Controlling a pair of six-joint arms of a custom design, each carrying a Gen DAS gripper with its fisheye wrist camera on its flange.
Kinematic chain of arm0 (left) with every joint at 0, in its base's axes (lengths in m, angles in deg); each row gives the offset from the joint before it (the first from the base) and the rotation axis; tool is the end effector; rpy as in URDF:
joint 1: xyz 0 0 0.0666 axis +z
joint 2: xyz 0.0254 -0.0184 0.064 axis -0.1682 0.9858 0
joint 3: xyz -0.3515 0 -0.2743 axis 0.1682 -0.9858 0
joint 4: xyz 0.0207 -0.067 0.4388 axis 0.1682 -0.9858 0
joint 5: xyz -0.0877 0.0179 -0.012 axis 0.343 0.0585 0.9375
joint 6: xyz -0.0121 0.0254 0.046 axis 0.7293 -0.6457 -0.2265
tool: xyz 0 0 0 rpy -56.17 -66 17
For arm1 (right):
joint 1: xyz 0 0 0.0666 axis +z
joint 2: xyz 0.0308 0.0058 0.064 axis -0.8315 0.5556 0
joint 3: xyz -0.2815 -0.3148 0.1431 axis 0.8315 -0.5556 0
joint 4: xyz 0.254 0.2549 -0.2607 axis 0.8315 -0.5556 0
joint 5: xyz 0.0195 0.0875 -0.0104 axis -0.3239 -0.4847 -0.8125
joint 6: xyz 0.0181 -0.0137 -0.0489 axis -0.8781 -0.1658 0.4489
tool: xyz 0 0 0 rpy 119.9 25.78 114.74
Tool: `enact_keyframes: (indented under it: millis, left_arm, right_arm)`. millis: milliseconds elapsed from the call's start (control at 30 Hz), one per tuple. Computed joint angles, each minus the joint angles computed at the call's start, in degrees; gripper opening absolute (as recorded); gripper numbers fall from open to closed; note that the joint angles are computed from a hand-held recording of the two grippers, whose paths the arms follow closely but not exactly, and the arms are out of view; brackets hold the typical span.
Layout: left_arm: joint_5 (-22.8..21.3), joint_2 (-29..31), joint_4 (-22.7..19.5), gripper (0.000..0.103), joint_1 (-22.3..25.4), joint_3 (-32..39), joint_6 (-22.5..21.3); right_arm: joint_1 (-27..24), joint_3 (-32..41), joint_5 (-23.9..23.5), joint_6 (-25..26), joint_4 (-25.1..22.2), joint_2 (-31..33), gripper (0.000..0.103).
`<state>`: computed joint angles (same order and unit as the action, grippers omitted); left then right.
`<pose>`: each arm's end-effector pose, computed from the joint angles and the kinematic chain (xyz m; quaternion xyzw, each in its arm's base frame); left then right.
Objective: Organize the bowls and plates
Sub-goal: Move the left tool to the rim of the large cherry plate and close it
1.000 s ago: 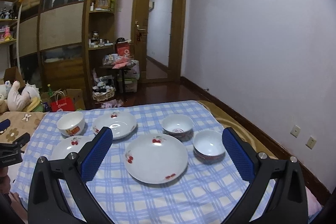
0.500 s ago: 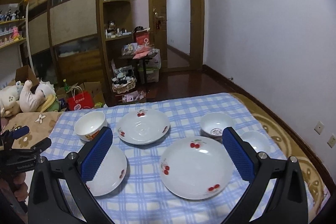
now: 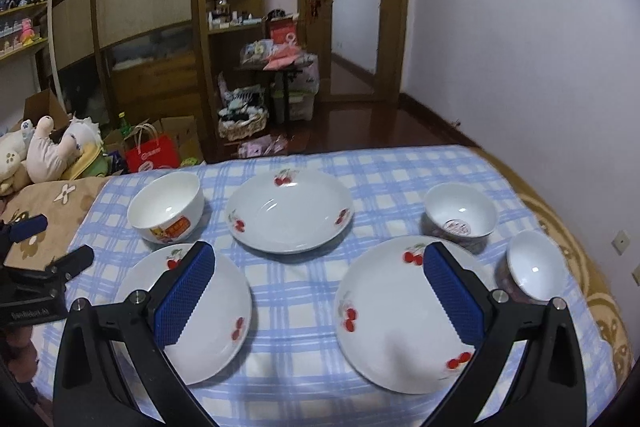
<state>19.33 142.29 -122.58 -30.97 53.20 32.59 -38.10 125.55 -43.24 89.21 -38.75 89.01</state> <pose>0.5948 -0.2130 0.4746 -0.1379 0.9067 0.0918 0.3878 0.6484 0.2145 0.4845 -0.1840 0.8789 0.0831 0.4322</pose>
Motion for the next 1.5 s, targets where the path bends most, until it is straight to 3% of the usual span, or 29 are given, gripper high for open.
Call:
enact_keyframes:
  millis: [333,567,633,800,933,1267,1500]
  left_arm:
    - [5.33,2.47,-6.31,0.102,2.41,1.0,6.2]
    - [7.21,4.77,-10.27,0.102,2.62,2.21,6.2]
    - [7.86,4.98,-10.57,0.102,2.63,2.03,6.1]
    - [9.57,5.99,-11.34,0.102,2.92,2.51,6.48]
    - [10.42,6.51,-11.16,0.102,3.25,2.35,7.71]
    - [10.71,7.35,-10.46,0.102,3.22,2.03,8.35]
    - [13.57,9.3,-13.47,0.084,3.76,3.7,8.39]
  right_arm:
    - [1.02,3.79,-2.08,0.05,-3.4,4.38,0.103]
    - [1.67,5.55,-3.85,-1.61,-7.0,7.14,0.103]
    - [1.8,5.49,-5.14,-1.83,-7.84,7.47,0.103]
    - [3.18,4.64,-1.78,2.56,-8.44,8.06,0.103]
    - [3.84,4.79,1.0,2.63,-9.64,9.14,0.103]
    - [3.99,7.08,0.68,1.72,-13.46,12.16,0.099]
    - [3.52,7.68,1.19,0.97,-14.41,12.91,0.098]
